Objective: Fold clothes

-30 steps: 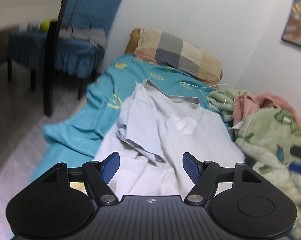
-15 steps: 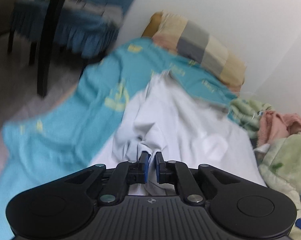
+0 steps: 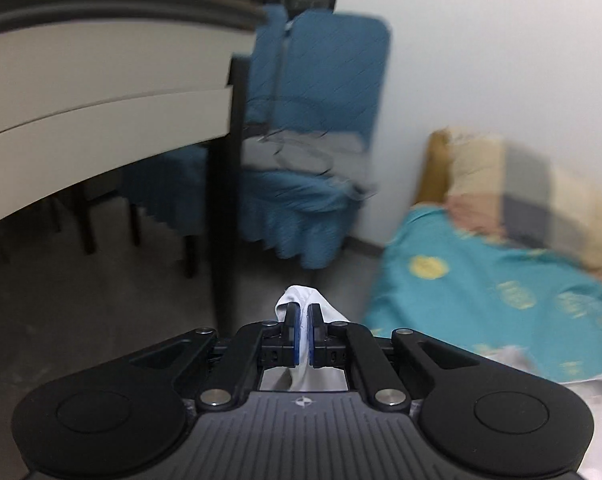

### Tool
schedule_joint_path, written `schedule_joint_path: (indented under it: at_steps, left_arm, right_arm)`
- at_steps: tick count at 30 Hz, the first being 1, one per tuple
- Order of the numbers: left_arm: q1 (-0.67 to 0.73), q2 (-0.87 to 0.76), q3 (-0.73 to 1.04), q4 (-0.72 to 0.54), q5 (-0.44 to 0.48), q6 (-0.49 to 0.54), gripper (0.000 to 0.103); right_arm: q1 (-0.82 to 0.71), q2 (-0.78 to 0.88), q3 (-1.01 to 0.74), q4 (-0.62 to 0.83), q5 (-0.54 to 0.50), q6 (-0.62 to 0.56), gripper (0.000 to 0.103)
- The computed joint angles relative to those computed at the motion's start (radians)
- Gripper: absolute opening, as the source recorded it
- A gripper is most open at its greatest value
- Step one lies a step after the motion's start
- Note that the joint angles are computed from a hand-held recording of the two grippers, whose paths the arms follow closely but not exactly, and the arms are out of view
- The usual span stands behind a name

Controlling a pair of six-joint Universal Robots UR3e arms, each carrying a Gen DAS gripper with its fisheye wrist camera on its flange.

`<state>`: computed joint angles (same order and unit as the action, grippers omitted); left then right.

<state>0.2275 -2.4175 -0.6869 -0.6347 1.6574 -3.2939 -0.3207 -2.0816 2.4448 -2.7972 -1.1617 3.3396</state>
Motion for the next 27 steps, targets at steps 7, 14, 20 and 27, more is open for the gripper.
schedule_joint_path:
  at_steps: [7, 14, 20, 27]
  left_arm:
    - [0.026, -0.168, 0.122, -0.036, 0.007, 0.010, 0.005]
    - [0.057, 0.066, -0.304, 0.077, -0.124, 0.085, 0.027]
    - [0.047, 0.416, -0.709, 0.125, -0.199, 0.157, 0.053]
    - [-0.053, 0.891, -1.117, 0.139, -0.232, 0.109, 0.073]
  right_arm:
    - [0.045, 0.128, -0.027, -0.095, -0.058, 0.007, 0.076]
    - [0.074, 0.183, -0.044, -0.150, -0.087, -0.012, 0.076]
    - [0.071, 0.106, -0.027, -0.139, -0.088, -0.047, 0.076]
    - [0.008, -0.068, 0.024, -0.065, -0.032, -0.093, 0.076]
